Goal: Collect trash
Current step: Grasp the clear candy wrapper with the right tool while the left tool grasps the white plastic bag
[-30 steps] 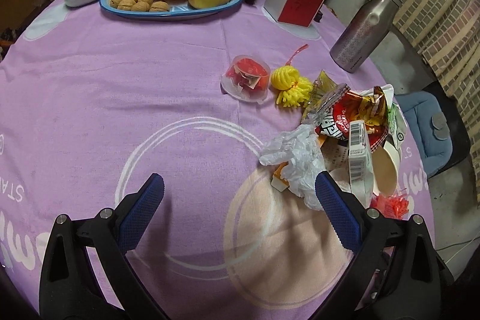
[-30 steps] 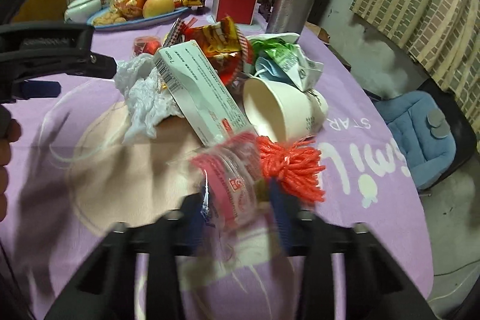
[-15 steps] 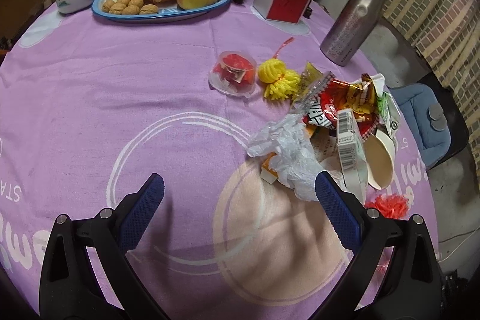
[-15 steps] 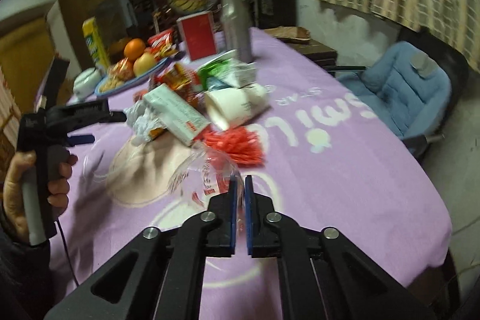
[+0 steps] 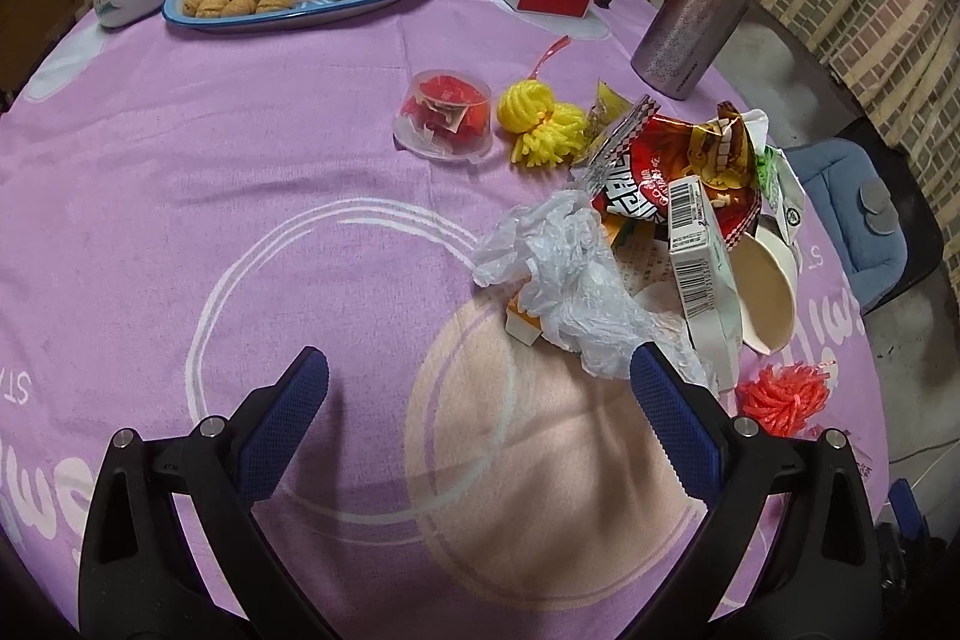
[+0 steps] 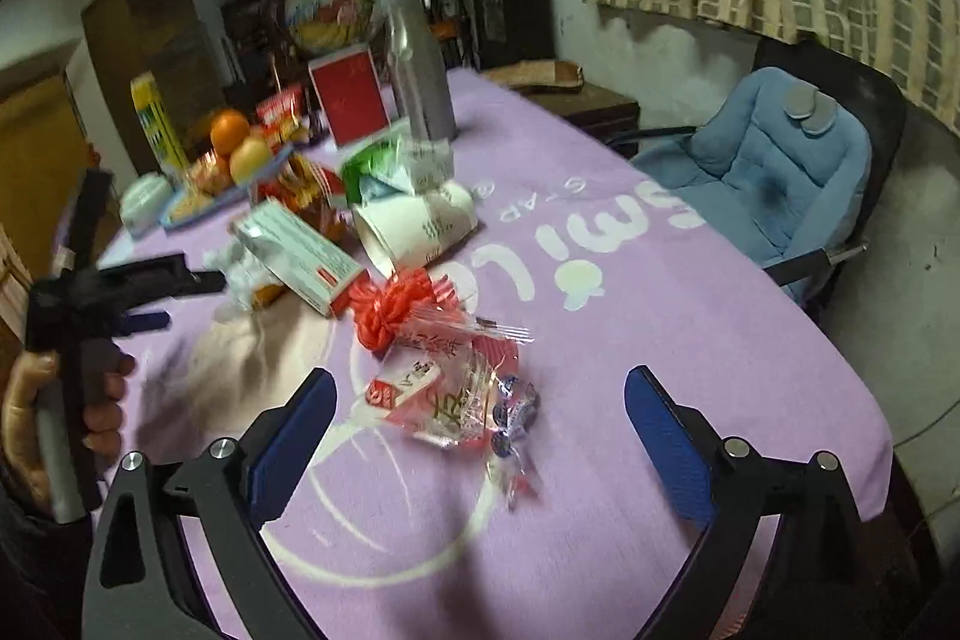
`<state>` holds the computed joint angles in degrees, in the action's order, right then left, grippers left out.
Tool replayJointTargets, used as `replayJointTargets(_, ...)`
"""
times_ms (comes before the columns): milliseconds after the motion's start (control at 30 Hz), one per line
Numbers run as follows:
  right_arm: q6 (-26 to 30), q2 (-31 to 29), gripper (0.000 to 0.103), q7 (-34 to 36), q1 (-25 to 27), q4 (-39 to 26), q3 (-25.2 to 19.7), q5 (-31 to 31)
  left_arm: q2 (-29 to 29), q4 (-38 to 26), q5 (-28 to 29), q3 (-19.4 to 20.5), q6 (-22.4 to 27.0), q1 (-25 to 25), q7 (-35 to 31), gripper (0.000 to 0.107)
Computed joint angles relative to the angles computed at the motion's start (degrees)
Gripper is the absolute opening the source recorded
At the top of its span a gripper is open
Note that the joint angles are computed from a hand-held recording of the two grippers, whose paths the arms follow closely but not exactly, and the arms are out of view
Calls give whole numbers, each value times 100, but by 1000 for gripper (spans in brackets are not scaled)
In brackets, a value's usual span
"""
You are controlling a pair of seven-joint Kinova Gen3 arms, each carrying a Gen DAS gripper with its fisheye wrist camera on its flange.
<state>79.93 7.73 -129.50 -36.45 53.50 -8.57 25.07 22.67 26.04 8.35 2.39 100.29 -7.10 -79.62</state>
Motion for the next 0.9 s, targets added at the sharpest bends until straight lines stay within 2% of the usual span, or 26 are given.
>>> replayJointTargets(200, 457, 841, 94, 495, 114, -759, 215, -624, -2, 14, -20, -1, -12, 21, -32, 97)
replayJointTargets(267, 403, 941, 72, 502, 143, -825, 291, -828, 9, -10, 0, 1, 0, -1, -7, 97)
replayJointTargets(300, 360, 954, 68, 503, 159, -831, 316, -922, 1, 5, 10, 2, -12, -11, 0, 97)
replayJointTargets(333, 235, 914, 44, 474, 190, -771, 281, -943, 6, -1, 7, -3, -10, -13, 12, 97)
replayJointTargets(367, 203, 895, 37, 512, 131, -765, 352, -966, 7, -2, -4, -8, -9, -6, 24, 97)
replayJointTargets(433, 179, 830, 29, 450, 79, -723, 396, -934, 6, -2, -28, -11, -11, 12, 10, 97)
replayJointTargets(533, 9, 524, 24, 268, -31, -385, 408, -694, -61, 98, -133, -46, -119, 83, -38, 97)
replayJointTargets(733, -120, -219, 24, -295, -68, 461, 134, -45, -214, 333, -246, -77, -362, 171, -106, 97)
replayJointTargets(900, -197, -614, 24, -483, 219, 971, -180, -49, -394, 638, -129, 5, -627, 195, -328, 97)
